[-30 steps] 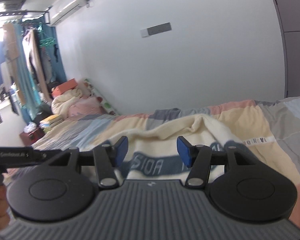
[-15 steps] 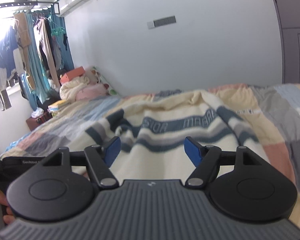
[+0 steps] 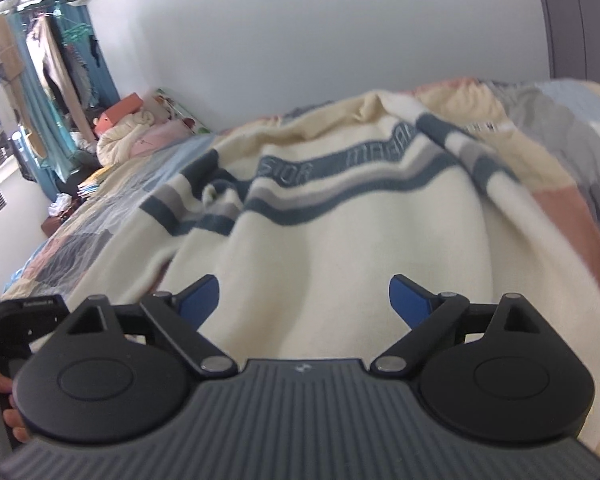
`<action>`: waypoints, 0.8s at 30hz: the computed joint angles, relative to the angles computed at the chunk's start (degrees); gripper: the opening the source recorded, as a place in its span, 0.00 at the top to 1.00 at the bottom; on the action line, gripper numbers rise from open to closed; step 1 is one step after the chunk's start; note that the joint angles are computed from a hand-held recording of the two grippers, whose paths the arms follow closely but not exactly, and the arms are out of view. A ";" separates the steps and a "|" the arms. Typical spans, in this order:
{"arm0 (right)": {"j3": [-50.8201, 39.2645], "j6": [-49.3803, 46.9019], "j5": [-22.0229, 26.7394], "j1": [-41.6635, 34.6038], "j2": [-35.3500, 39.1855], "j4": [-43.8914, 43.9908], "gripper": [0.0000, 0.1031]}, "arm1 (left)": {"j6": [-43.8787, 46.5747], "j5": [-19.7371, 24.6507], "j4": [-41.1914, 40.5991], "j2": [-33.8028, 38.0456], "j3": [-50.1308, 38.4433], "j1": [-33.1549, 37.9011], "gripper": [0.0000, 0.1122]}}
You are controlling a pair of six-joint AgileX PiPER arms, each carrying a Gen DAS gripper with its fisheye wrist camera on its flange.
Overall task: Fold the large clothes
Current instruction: 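Lower the sweater flat onto the bed and open both tools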
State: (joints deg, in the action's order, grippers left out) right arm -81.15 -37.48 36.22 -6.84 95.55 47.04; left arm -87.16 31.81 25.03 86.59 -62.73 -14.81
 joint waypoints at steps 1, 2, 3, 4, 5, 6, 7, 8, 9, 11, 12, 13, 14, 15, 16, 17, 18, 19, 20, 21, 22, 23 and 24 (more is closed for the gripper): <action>-0.45 1.21 0.25 0.11 0.62 -0.88 0.09 | -1.97 -1.38 0.65 0.04 1.01 0.56 0.44; -1.09 2.26 0.74 0.19 1.43 -1.54 0.09 | -4.91 -3.01 2.24 -0.04 1.98 1.13 0.43; -1.74 3.30 1.33 0.23 2.26 -2.11 0.09 | -9.41 -5.19 4.99 -0.24 3.30 1.80 0.41; -2.34 4.35 1.72 0.34 2.98 -2.80 0.09 | -14.17 -6.55 7.83 -0.29 4.19 2.41 0.40; -2.87 5.14 2.03 0.46 3.64 -3.42 0.09 | -18.12 -7.06 9.96 -0.12 4.41 2.94 0.40; -3.16 5.49 2.03 0.56 4.15 -3.75 0.09 | -21.46 -7.52 12.07 0.10 4.77 3.38 0.40; -3.28 5.77 1.75 0.69 4.45 -4.03 0.09 | -22.81 -7.63 12.83 0.49 4.65 3.92 0.40; -3.20 6.14 1.20 0.95 4.58 -4.37 0.09 | -23.88 -8.00 13.35 0.73 4.71 4.49 0.40; -3.35 6.54 0.80 1.09 4.86 -4.81 0.09 | -25.24 -8.66 14.12 1.02 4.79 5.14 0.40; -3.51 7.57 0.24 1.49 5.17 -5.90 0.09 | -28.01 -8.38 16.36 1.66 4.50 5.80 0.42; -3.87 7.55 0.39 1.47 5.51 -6.04 0.09 | -28.98 -7.91 17.35 2.01 4.30 6.15 0.43; -4.04 7.54 0.36 1.53 5.65 -6.30 0.09 | -30.54 -6.96 18.83 2.39 3.89 6.27 0.46; -4.07 7.62 0.16 1.62 5.68 -6.67 0.09 | -31.29 -5.59 19.66 2.89 3.20 6.42 0.47; -3.93 7.68 -0.07 1.72 5.59 -6.91 0.09 | -31.15 -4.36 19.88 3.50 2.23 6.67 0.50; -4.08 7.69 0.00 1.69 5.67 -6.94 0.09 | -30.87 -3.19 20.22 4.10 1.47 6.91 0.56; -4.00 7.63 -0.06 1.68 5.59 -6.75 0.09 | -29.03 -1.47 19.54 4.88 0.11 7.09 0.59; -3.95 7.20 -0.13 1.54 5.62 -6.15 0.09 | -27.44 0.04 18.97 5.51 -0.86 7.31 0.65; -3.90 6.73 -0.22 1.42 5.60 -5.61 0.09 | -26.65 0.77 18.74 6.02 -1.21 7.68 0.71; -3.90 6.61 -0.40 1.41 5.57 -5.54 0.09 | -25.68 1.16 18.08 6.48 -1.79 8.19 0.73; -3.87 6.66 -0.66 1.43 5.53 -5.64 0.09 | -24.43 1.67 17.19 6.97 -2.70 8.71 0.78; -3.87 6.68 -0.81 1.41 5.46 -5.71 0.09 | -24.03 1.84 17.29 7.45 -2.99 9.17 0.83; -3.68 6.49 -0.99 1.36 5.33 -5.63 0.09 | -22.46 2.69 16.66 7.95 -4.22 9.64 0.84; -3.58 6.39 -0.99 1.30 5.22 -5.68 0.09 | -21.18 3.19 16.45 8.41 -5.20 10.26 0.86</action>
State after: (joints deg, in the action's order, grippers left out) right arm -84.73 -31.08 35.23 -5.54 100.77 41.36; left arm -108.34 35.00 41.48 95.01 -67.93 -4.55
